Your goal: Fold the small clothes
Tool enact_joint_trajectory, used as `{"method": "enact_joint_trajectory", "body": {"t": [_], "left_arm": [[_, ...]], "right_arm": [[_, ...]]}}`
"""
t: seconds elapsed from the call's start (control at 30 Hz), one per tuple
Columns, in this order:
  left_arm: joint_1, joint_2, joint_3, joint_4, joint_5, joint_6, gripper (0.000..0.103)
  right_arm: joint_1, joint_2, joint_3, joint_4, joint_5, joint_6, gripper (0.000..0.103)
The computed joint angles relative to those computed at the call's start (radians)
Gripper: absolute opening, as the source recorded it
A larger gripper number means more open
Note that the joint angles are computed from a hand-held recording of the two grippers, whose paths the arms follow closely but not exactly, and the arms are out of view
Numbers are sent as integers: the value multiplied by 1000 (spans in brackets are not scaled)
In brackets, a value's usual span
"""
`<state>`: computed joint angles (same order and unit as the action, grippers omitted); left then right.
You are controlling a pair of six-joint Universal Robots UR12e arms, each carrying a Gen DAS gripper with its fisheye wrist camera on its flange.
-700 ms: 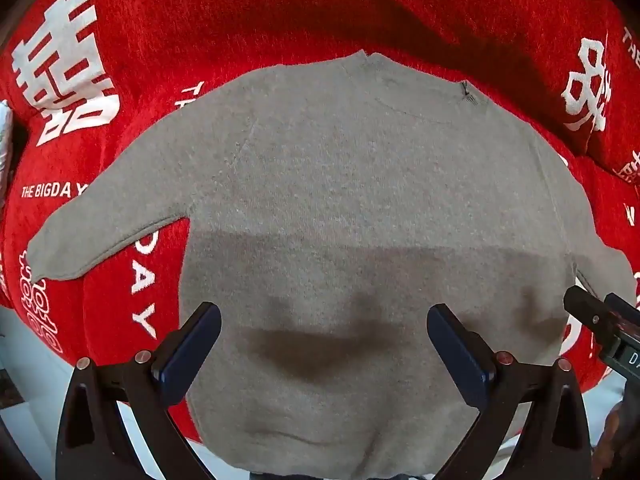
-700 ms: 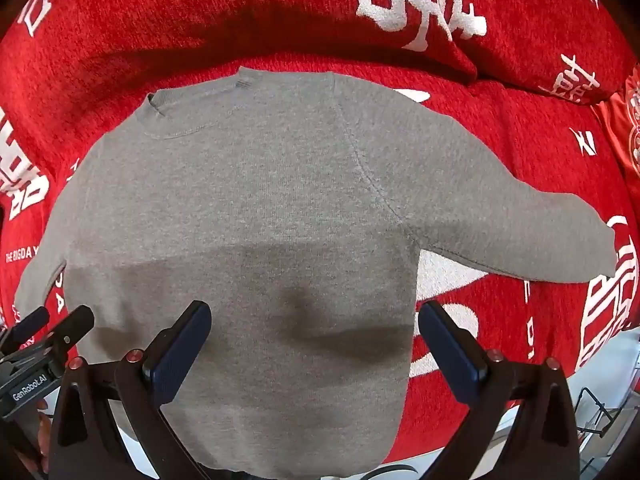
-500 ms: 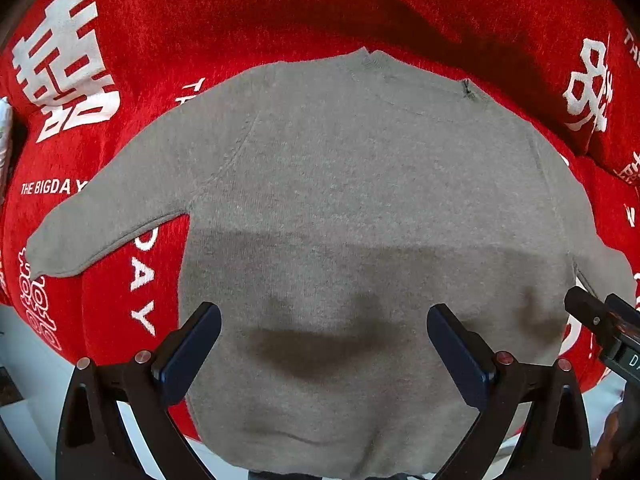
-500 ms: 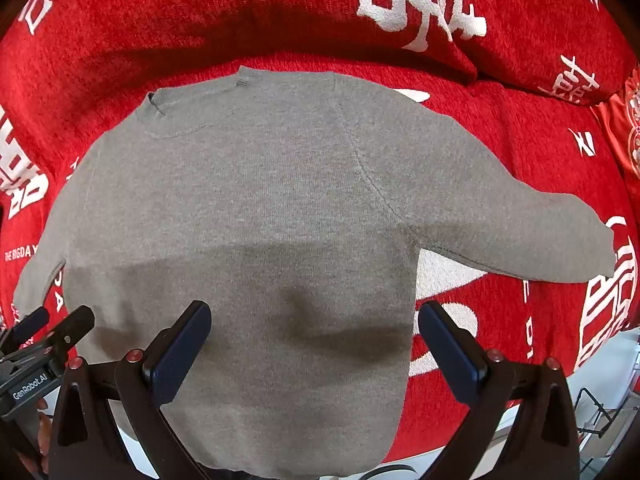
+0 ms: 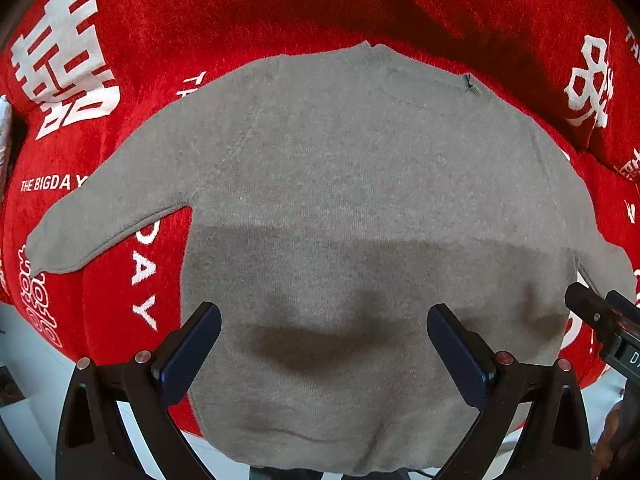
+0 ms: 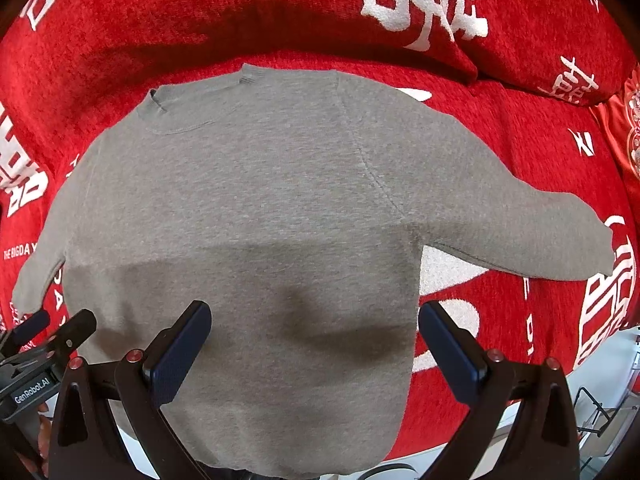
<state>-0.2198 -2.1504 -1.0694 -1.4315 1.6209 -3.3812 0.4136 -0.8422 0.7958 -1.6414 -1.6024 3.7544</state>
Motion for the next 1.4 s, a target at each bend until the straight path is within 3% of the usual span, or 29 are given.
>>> {"method": "enact_joint_trajectory", "body": {"t": [0.1,0.27,0.77,1.07,1.23,1.4], "left_arm": [[-4,-4,15,-35,36,-6,103],[4,9,-16,19,-11,0,103],[21,20,-34,14,-31,9,103],[22,27,-52,52,6,31,103],[35,33,-65,65,-36,41,103],[54,37,-74,52,-65,1,103]], "right_arm": [[3,1,-2,-2,-15,-1,103],[12,4,-1,-17,-67,4,103],[16,18,-30,2,-23,3,103],[23,50,-96,72,-13,-7,103],[30,60,-108,47,-8,-21,103],[38,73,-126,34,4,-34,103]]}}
